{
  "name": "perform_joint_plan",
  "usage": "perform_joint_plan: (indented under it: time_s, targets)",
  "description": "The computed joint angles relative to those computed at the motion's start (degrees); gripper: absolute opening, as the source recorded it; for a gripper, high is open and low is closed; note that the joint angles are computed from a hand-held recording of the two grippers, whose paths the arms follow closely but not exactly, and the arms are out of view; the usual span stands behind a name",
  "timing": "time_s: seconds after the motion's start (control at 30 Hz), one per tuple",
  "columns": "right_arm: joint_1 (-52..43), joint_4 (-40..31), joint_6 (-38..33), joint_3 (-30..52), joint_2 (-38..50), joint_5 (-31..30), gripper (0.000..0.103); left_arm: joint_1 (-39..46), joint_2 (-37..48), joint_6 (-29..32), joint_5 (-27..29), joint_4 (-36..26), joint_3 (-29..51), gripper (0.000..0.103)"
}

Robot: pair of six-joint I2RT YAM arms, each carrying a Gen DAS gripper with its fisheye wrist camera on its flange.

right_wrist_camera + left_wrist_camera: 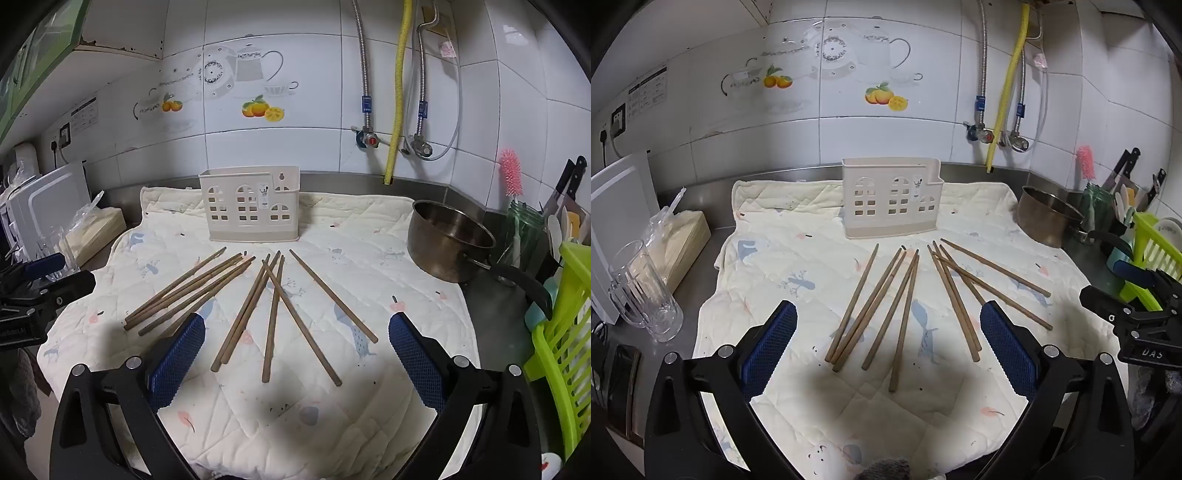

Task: Organize utensils

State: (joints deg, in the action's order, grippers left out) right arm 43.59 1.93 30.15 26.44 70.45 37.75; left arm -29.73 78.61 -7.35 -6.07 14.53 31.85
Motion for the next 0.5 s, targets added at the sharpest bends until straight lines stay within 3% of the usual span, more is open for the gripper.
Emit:
perform_joint_plan:
  time_s: [0.5]
  targets:
    - [0.8, 1.0, -0.2, -0.4, 0.0, 0.6, 0.097, 1.3, -1.4, 0.5, 1.1, -0.4, -0.6, 0.098]
